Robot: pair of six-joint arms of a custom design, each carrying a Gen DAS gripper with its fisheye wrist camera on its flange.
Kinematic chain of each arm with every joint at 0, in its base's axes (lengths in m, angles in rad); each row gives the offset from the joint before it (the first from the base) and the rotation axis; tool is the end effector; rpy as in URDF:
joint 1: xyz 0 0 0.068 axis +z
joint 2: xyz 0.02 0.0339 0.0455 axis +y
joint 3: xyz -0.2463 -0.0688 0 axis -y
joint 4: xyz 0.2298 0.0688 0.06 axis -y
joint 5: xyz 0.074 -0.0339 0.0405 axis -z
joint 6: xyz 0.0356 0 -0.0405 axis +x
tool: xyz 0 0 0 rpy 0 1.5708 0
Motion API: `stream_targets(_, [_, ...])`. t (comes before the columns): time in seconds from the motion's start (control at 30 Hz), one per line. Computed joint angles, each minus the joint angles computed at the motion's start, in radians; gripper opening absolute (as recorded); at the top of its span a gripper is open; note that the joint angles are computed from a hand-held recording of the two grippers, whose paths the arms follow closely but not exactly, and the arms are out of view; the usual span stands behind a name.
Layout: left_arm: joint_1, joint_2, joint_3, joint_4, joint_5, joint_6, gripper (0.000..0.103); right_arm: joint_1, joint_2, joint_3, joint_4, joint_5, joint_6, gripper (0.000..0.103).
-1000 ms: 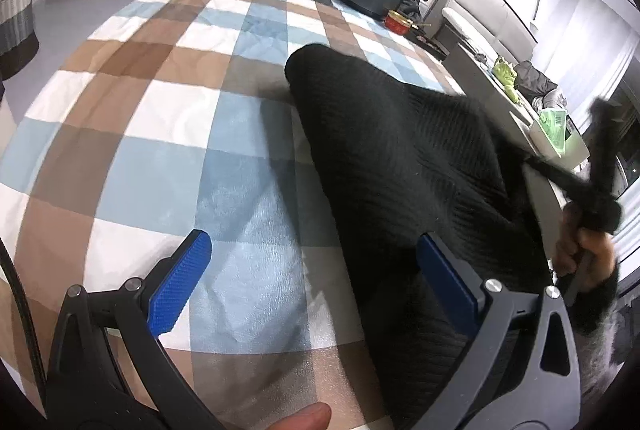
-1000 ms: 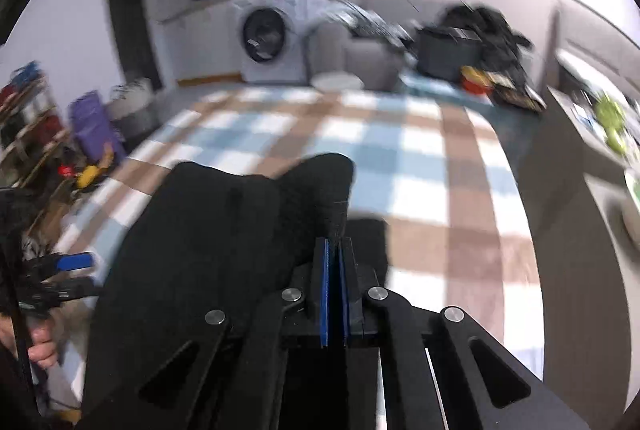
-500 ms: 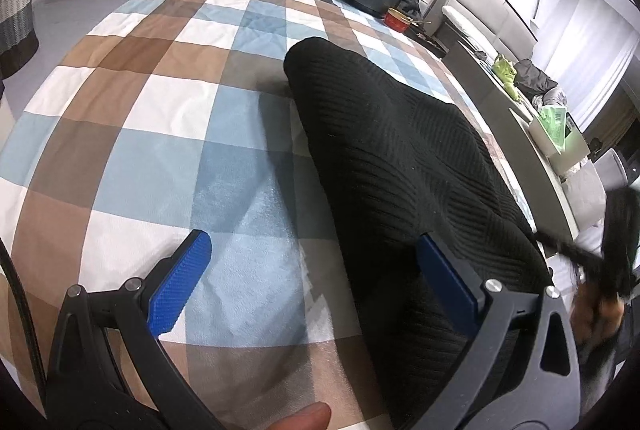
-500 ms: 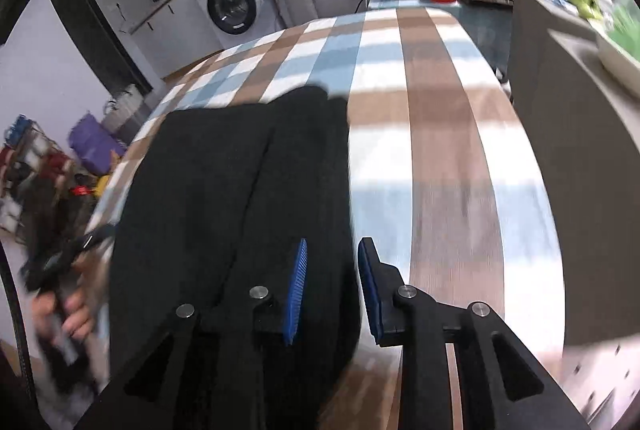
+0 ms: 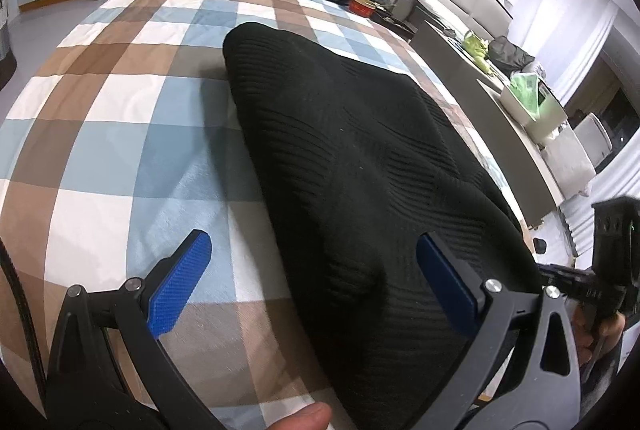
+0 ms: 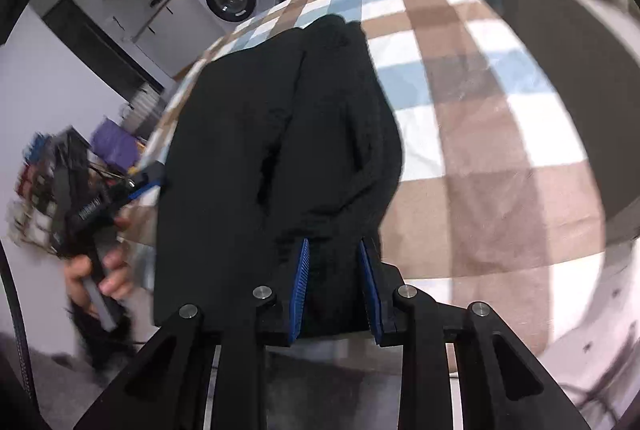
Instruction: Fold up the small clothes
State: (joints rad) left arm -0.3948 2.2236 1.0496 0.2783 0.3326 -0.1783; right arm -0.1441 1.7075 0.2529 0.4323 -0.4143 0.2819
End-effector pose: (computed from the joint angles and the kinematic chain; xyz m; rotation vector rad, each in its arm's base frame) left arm 0.3473 -0.1573 0.0364 0.4180 2.4782 -0.6528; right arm 0.1954 -0.0139 0.0453 0.3938 2.5380 0.5872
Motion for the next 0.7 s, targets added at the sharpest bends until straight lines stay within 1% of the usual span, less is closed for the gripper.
stream_targets(0.07, [-0.005,-0.013,-0.018,0.011,-0.004,0.002,0.102,-0.054,0.012,0.018,-0.026,-0.077,0.002,0.027])
stream_targets(0.1, [-0.006,-0.019,-0.026,0.015,-0.004,0.0,0.102,-0.069,0.004,0.02,-0.043,-0.103,0.0,0.027])
stream_targets(0.13, [-0.007,-0.023,-0.029,0.016,-0.003,-0.001,0.102,-0.071,-0.014,0.019,-0.061,-0.106,-0.008,0.027])
stream_targets(0.27, [-0.008,-0.029,-0.037,0.019,-0.002,0.002,0.102,0.008,-0.112,0.014,-0.145,-0.006,-0.018,0.027])
stream_targets(0.33, [-0.011,-0.028,-0.037,0.015,0.002,0.004,0.102,0.05,-0.112,0.022,-0.159,0.039,-0.014,0.027])
stream_targets(0.4, [-0.015,-0.023,-0.034,0.01,0.005,0.006,0.102,0.069,-0.068,0.038,-0.142,0.068,-0.015,0.027])
stream_targets(0.47, [-0.019,-0.011,-0.025,0.004,0.005,0.006,0.102,0.112,-0.043,0.04,-0.106,0.128,0.0,0.015])
stream_targets(0.5, [-0.021,-0.008,-0.024,0.002,0.004,0.005,0.102,0.135,-0.062,0.025,-0.089,0.161,0.005,0.009])
stream_targets(0.53, [-0.022,-0.006,-0.022,0.0,0.004,0.004,0.102,0.16,-0.107,0.002,-0.08,0.19,0.01,0.007])
stream_targets(0.6, [-0.022,-0.001,-0.019,0.003,0.005,0.002,0.102,0.197,-0.248,-0.057,-0.099,0.24,0.016,0.007])
stream_targets(0.63, [-0.021,0.002,-0.016,0.002,0.007,0.002,0.102,0.193,-0.316,-0.089,-0.112,0.24,0.027,0.006])
stream_targets(0.67, [-0.022,0.003,-0.017,0.003,0.007,0.001,0.102,0.166,-0.345,-0.118,-0.1,0.209,0.03,0.006])
stream_targets(0.7, [-0.021,0.006,-0.014,0.001,0.007,0.001,0.102,0.144,-0.324,-0.126,-0.087,0.187,0.032,0.006])
